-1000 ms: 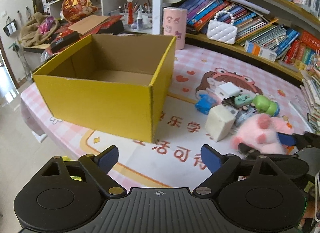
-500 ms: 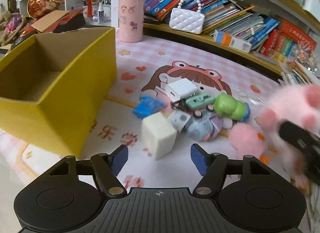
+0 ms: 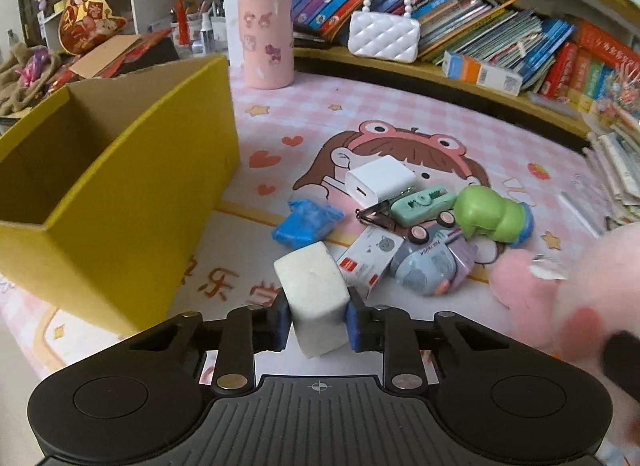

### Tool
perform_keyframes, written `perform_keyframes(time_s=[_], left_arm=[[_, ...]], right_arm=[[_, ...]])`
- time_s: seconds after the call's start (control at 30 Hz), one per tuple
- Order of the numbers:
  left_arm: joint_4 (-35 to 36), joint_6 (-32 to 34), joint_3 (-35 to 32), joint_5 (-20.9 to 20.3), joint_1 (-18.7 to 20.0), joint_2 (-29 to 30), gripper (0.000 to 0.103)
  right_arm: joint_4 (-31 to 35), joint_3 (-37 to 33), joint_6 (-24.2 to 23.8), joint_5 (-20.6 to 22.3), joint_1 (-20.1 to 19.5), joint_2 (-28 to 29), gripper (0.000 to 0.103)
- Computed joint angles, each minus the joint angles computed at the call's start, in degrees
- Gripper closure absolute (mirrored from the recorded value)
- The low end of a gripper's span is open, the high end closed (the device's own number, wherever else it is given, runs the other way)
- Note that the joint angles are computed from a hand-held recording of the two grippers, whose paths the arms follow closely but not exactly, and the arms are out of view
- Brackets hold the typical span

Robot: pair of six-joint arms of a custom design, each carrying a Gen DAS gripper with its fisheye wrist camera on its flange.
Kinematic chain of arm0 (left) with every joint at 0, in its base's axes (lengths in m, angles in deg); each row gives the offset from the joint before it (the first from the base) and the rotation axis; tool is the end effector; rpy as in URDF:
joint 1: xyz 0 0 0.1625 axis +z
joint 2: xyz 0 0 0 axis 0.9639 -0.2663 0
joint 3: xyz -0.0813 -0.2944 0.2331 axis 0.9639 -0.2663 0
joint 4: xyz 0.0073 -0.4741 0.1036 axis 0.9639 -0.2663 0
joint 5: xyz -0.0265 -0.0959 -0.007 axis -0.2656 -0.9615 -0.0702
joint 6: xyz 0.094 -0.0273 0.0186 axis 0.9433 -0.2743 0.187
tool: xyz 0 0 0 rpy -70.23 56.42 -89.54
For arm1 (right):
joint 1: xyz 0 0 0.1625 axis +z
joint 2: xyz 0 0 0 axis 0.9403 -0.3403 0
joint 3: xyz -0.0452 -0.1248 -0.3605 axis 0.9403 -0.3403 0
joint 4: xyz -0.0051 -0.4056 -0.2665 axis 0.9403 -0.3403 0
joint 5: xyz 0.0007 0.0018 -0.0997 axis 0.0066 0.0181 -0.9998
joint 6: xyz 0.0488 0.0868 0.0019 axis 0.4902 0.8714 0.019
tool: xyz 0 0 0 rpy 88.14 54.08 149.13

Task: Organize objects
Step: 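Grasp the pink plush pig with the right tool while the left tool grasps the white cube, then carry the pink pig and white cube over the yellow box with both tools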

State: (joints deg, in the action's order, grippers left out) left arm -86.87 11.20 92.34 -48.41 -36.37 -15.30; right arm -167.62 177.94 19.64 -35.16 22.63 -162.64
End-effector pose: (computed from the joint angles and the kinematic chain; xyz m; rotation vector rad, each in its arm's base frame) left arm -0.2944 -0.5015 -0.0027 0.4916 2.3070 -0.8137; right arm 0.1093 -0.4020 0.2322 0.4246 -2.1841 1.1161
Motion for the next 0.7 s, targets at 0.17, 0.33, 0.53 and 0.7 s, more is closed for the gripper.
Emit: perform_keyframes(time_s=[0.17,0.33,0.53,0.7], left_arm=[[-0.22,-0.65,7.64,-3.23,-2.20,-10.21,0.079],[0.29,-2.29,15.14,-4.72,-3.92,-20.92,0.079],[0.10,0.52,20.14,-5.29,-2.75,-29.82,0.079],[2.54,4.10,24.88,-5.57,-1.25,-40.25,0.079]], right_arm=[[1.51,0.38,3.60,-2.32,2.51,0.94,0.048],[2.88,0.63,7.97,-5.63,6.84,3.59,0.048],[3.60,-0.84,15.04,-10.89,13.14,9.53,0.048],[1.23,-3.28,20.28,-15.57,19.64,17.34,0.048]])
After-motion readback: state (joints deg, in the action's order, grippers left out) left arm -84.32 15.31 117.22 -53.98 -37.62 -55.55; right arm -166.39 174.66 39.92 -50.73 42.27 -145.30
